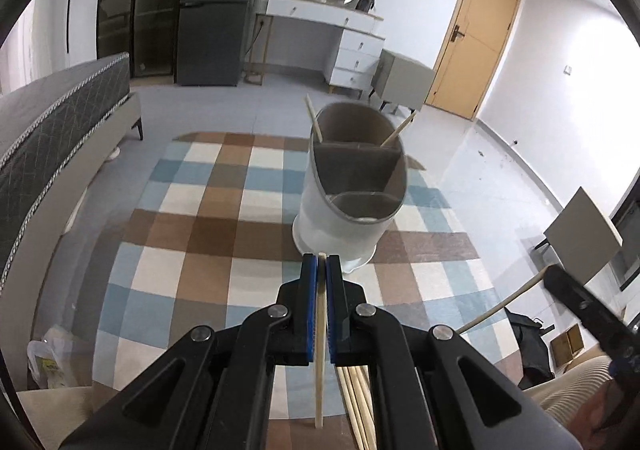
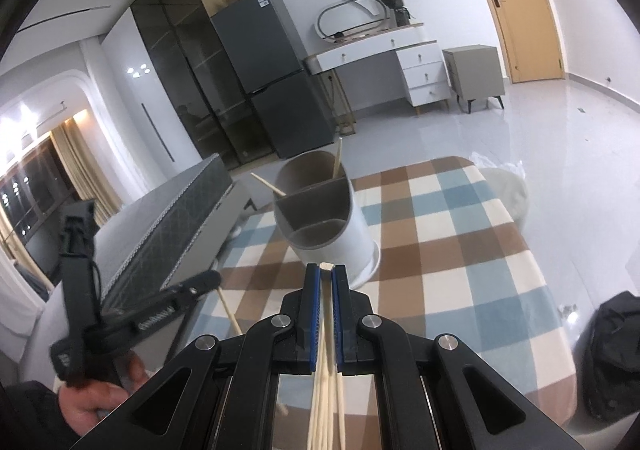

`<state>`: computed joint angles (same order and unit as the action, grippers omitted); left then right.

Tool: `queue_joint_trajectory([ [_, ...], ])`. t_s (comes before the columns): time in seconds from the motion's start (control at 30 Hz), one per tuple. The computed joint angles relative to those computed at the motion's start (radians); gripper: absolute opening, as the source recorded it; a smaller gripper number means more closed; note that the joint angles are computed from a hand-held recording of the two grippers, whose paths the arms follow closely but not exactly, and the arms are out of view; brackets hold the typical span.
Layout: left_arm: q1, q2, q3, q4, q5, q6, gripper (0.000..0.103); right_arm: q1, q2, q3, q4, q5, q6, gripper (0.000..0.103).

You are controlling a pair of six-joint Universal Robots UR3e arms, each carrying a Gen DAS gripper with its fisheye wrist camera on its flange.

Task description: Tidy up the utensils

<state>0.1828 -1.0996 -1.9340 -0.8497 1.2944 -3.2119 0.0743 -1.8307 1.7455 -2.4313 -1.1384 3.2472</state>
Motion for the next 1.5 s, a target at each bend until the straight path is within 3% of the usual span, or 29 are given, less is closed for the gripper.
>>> queue_joint_trajectory([
  [0.6, -0.015, -0.009, 0.087, -0.066, -0.014, 0.097, 0.0, 0.063, 0.025, -0.049, -0.002, -0.088, -0.011, 0.005],
  [0.83, 0.024, -0.033, 0.179, -0.139, -0.074, 0.11, 0.0, 0.069, 0.068, -0.104, 0.011, -0.093, -0.005, 0.005],
  [1.0, 0.064, -0.101, 0.341, -0.26, -0.164, 0.12, 0.0, 0.065, 0.097, -0.157, 0.016, -0.086, 0.007, 0.005],
  [1.3, 0.084, -0.306, 0.708, -0.384, -0.231, 0.109, 0.0, 0.046, 0.269, -0.457, 0.108, -0.073, 0.013, 0.005],
  [1.5, 0.098, -0.509, 1.036, -0.492, -0.26, 0.076, 0.0, 0.064, 0.481, -0.848, 0.183, -0.088, 0.013, 0.005],
])
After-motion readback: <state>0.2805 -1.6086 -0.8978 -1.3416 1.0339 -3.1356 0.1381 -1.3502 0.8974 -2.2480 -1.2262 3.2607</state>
